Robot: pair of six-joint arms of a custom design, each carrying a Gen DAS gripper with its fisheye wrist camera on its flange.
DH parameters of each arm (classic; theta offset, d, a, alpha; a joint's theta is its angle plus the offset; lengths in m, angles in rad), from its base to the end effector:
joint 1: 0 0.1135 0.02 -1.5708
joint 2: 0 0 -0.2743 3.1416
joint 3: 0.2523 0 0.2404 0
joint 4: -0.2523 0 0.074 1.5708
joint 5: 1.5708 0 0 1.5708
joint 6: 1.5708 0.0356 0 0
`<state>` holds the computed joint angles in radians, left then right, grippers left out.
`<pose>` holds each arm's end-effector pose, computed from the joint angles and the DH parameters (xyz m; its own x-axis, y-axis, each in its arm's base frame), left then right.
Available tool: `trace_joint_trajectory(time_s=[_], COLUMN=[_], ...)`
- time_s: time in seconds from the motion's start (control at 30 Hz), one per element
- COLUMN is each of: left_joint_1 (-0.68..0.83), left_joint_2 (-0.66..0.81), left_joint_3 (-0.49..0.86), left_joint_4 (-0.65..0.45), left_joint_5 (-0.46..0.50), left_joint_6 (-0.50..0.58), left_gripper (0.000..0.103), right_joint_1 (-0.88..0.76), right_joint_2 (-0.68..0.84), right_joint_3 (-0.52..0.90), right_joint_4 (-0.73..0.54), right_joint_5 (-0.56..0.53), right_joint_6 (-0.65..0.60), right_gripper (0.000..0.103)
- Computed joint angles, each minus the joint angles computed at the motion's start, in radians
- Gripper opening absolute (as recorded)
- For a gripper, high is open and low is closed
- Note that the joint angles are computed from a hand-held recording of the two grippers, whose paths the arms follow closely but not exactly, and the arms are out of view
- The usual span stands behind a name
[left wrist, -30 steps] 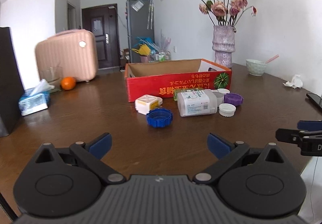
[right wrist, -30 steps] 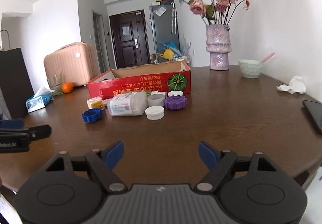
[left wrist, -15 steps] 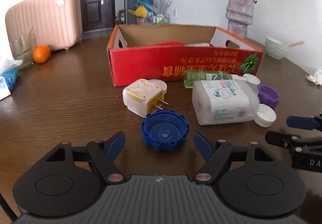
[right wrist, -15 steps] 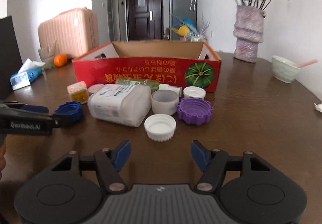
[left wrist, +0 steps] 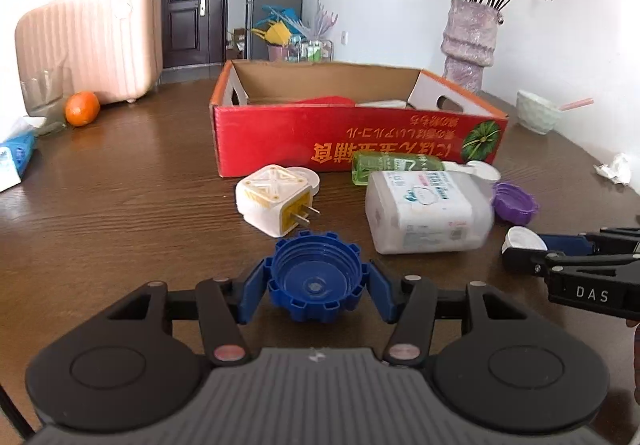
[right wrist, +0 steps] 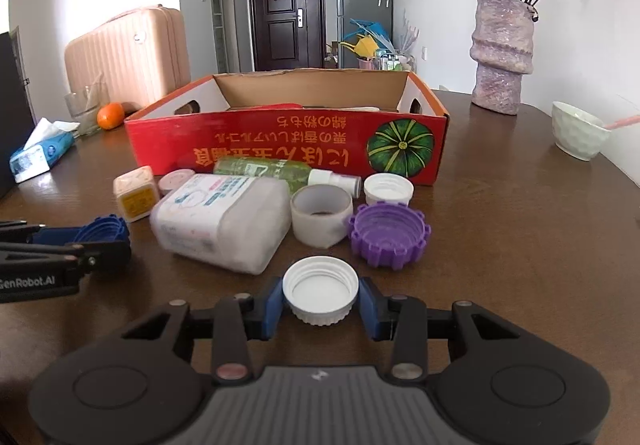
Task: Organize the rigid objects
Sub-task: 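Carry the blue cap and white cap into the red box and release both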
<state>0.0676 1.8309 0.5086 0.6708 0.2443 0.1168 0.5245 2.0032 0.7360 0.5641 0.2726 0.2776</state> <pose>0.2922 0.0111 0.1019 -0.5861 0.0737 -0.8069 0.1960 0.9792 -0.0530 0.3029 0.1642 0.0883 -0.6217 -0.0548 -0.7813 -0.1395 0.9894 0.0416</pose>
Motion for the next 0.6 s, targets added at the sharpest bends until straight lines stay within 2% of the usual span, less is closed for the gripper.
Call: trace_joint_trajectory(time_s=[0.17, 0.3, 0.4, 0.5, 0.6], left_joint_1=[0.063, 0.165, 0.272, 0.405, 0.580], left_joint_2=[-0.235, -0.519, -0.791, -1.074, -1.294], left_joint_3=[-0.197, -0.339, -0.398, -0.413, -0.388], left_joint_4=[0.001, -0.109, -0.300, -0.559, -0.835], left_joint_5=[0.054, 0.140, 0.234, 0.351, 0.512], left_joint_6=[0.030, 0.072, 0.121, 0.183, 0.278], left_gripper=[0.055, 0.055, 0.055, 0.055, 0.055], right_joint_1=[0.087, 0.215, 0.346, 0.503, 0.667], right_joint_2=[-0.136, -0.274, -0.388, -0.497, -0.591], right_joint_3=[-0.159, -0.321, -0.404, -0.456, -0.466], right_joint_4=[0.028, 0.062, 0.026, -0.040, -0.160], right_joint_5=[0.067, 0.164, 0.283, 0.434, 0.588], right_joint_6=[0.057, 0.139, 0.215, 0.299, 0.394], right_gripper=[0.039, 0.039, 0.039, 0.039, 0.039])
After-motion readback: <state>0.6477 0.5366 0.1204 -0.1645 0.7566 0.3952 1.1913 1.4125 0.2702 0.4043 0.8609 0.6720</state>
